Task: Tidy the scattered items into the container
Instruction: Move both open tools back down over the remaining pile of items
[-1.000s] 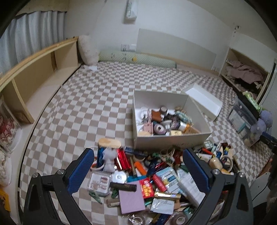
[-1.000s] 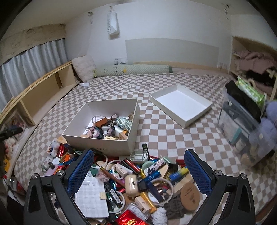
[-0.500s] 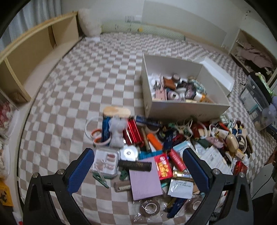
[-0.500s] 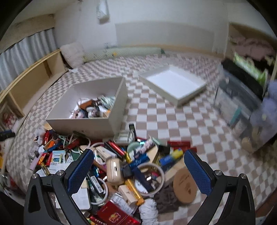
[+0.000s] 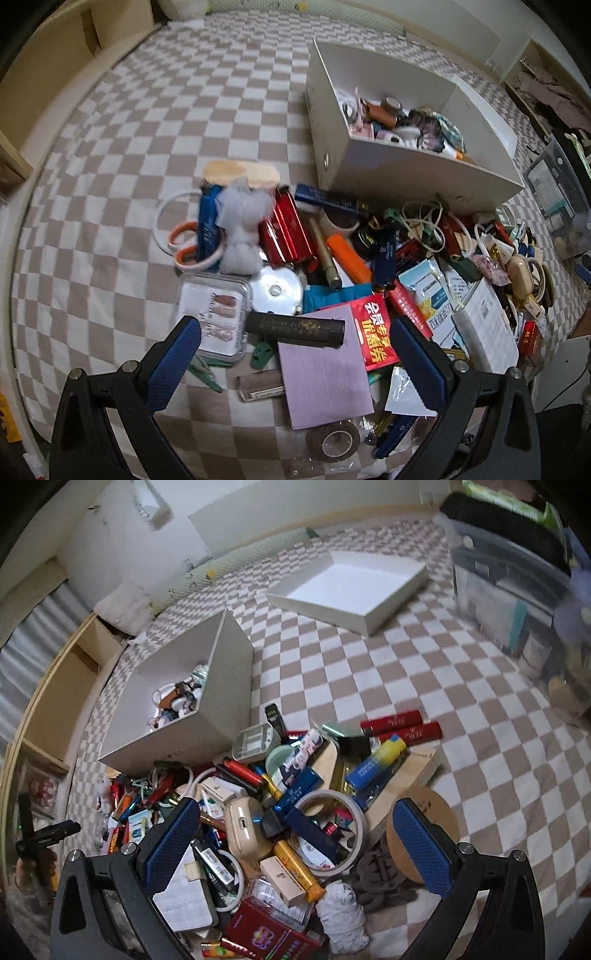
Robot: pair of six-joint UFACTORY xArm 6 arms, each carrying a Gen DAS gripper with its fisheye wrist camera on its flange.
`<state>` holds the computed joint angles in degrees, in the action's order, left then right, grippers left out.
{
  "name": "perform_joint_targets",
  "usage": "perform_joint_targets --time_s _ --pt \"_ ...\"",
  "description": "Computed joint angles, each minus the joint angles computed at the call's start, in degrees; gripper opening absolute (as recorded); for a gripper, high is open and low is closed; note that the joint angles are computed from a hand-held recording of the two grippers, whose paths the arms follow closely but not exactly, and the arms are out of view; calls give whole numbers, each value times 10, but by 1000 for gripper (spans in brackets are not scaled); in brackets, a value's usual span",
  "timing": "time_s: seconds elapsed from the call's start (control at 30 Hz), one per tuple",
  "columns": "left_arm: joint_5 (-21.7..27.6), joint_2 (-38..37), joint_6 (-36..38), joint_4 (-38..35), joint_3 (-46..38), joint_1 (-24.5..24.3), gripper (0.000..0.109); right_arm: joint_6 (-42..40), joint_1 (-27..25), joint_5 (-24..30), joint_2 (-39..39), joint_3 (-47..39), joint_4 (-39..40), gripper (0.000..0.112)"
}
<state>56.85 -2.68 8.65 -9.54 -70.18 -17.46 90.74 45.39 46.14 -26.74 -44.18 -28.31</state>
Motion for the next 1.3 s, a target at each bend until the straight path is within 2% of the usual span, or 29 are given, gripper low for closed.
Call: perform_joint_targets --time_s 0.27,0.53,0.8,0.87,1.07,1.17,1.3 --pt "13 39 22 -13 -14 -4 103 -52 -18 -34 14 13 64 103" --pt "27 62 30 -26 -21 -5 103 -136 -28 -116 49 19 162 103" --pt "33 64 33 -33 -15 -17 103 -241 1 -86 129 -58 202 102" --pt "35 61 34 -49 -14 -19 103 -256 3 -100 140 -62 221 97" --pt "74 56 67 -151 -27 -24 103 -295 6 -135 173 -84 278 97" --pt "77 52 75 -161 -31 -35 103 -335 14 -181 185 -87 338 97" --pt "67 45 70 -159 -36 -33 103 -454 31 -242 227 -107 485 97"
